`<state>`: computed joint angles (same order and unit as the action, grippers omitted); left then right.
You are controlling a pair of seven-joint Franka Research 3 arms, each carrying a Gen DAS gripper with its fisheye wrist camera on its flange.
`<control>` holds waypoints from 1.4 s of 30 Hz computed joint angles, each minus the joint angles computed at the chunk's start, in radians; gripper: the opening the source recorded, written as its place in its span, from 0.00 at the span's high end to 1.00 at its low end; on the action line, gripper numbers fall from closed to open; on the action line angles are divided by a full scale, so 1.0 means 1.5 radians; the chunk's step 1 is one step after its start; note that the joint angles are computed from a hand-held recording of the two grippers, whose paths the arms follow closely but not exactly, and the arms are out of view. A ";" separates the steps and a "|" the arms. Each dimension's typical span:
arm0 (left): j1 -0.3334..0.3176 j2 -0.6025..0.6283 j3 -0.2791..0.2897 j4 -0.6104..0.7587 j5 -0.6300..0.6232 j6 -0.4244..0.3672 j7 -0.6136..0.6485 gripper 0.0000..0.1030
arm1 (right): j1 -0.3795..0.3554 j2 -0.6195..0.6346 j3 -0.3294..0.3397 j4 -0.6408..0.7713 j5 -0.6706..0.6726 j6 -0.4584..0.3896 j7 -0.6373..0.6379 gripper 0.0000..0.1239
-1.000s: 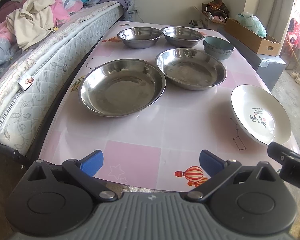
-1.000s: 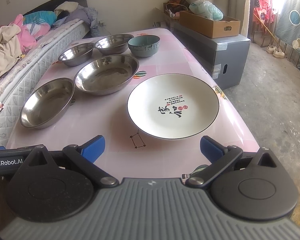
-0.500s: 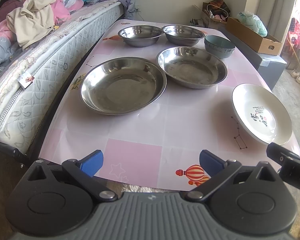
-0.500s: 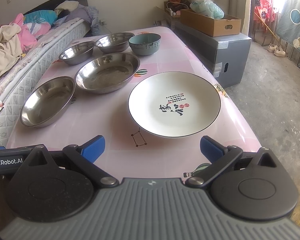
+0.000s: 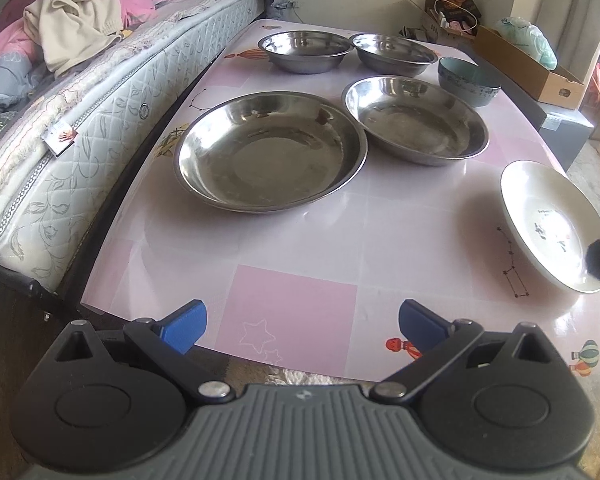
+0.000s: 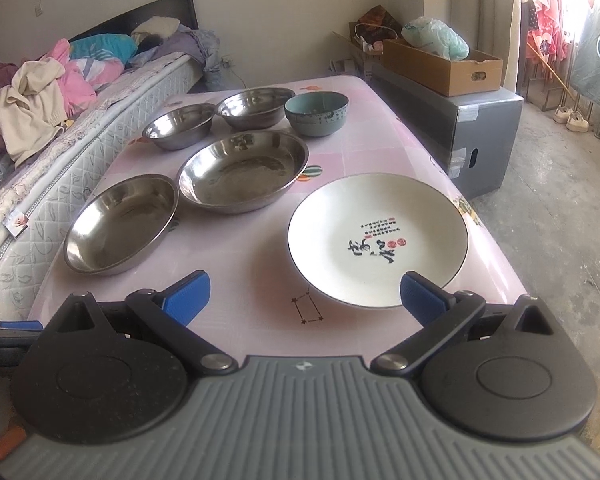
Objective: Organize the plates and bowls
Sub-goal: 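Close the left gripper on a large steel bowl rim while the right grips another steel bowl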
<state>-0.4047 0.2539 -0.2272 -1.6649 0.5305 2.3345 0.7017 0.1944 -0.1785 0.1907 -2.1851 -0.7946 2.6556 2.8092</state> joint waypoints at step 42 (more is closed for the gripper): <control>0.081 0.295 0.097 0.425 -0.017 0.107 0.013 0.01 | 0.000 0.465 -0.080 0.565 0.350 0.184 -0.445 0.18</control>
<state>-0.2834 0.6964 -0.0812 -1.0277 0.5045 2.4953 0.7212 0.1945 0.5192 0.0705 -1.3376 -0.2694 2.9315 2.1415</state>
